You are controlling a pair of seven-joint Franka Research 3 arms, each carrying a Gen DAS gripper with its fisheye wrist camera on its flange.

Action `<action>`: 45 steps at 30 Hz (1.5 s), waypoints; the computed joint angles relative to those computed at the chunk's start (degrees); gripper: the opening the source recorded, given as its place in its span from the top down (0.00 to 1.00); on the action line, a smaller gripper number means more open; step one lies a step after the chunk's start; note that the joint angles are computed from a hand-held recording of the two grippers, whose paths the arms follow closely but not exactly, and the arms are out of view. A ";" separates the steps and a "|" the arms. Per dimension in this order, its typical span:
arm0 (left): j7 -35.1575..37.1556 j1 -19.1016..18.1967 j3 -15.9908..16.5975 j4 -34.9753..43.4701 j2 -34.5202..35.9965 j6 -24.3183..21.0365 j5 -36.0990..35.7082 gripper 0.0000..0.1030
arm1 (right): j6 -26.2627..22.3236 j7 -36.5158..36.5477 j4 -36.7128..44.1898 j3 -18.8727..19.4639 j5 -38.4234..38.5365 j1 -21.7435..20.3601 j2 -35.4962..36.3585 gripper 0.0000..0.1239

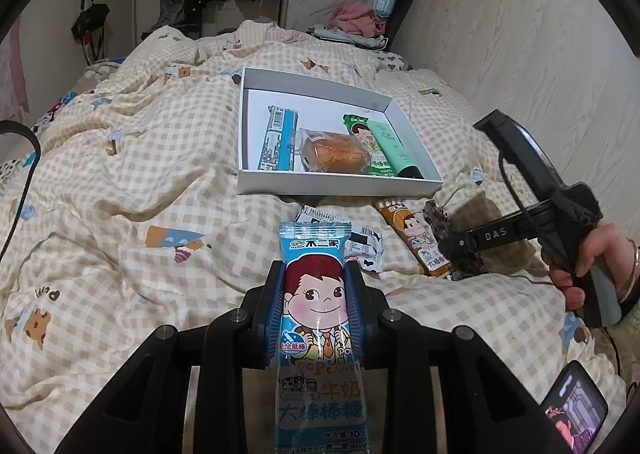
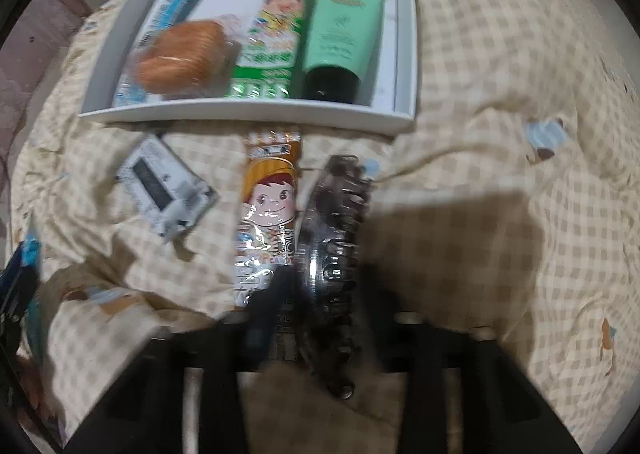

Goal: Organize objects
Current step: 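Grasp the dark translucent claw hair clip with the right gripper and lift, then lower the blue candy stick into the tray with the left gripper while the right lowers the hair clip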

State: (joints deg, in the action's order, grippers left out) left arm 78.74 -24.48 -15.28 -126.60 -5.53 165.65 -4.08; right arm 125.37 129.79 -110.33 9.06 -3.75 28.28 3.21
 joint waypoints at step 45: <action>8.12 -1.34 1.91 2.36 -0.68 -2.06 -8.62 0.69 | 43.49 -13.67 -25.59 1.81 31.08 4.70 -20.02 0.74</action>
State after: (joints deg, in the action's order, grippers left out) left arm 86.86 -25.82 -13.37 -124.25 -6.20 163.58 -12.70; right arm 168.86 116.12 -135.92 10.87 27.33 32.99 -16.81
